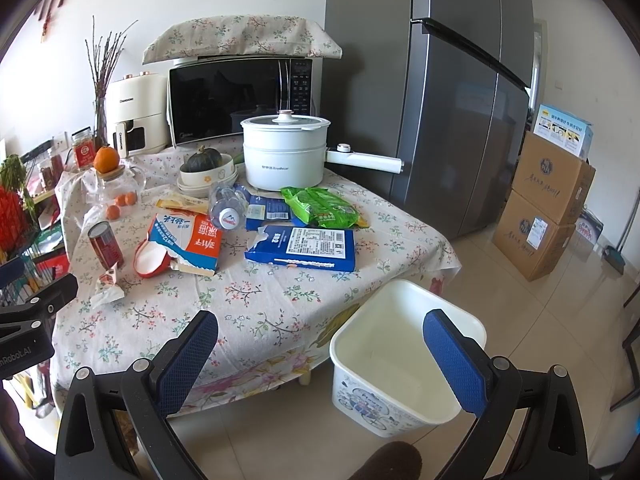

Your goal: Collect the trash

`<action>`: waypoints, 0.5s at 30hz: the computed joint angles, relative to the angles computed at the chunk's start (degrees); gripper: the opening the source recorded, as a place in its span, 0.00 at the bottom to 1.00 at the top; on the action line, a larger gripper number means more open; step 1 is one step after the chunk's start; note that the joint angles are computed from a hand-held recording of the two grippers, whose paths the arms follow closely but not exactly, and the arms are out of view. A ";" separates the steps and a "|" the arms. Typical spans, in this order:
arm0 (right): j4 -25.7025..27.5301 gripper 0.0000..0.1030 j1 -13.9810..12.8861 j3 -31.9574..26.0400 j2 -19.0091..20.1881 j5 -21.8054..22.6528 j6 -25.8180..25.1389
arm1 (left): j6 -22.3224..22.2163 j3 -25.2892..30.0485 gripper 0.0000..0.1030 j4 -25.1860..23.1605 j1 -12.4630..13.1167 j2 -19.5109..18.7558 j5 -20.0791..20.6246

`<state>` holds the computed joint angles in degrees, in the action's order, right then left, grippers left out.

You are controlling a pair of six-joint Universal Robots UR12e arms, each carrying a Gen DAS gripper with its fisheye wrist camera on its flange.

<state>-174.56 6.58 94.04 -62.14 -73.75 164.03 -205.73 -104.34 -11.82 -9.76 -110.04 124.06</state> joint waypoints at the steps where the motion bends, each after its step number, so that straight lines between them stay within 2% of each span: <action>1: 0.09 1.00 -0.01 -0.03 0.04 -0.03 0.08 | 0.19 0.00 1.00 0.06 0.04 -0.02 -0.37; 15: 6.21 1.00 0.19 -2.21 0.02 1.69 -0.15 | -0.62 0.00 1.00 -1.30 1.42 0.58 -3.65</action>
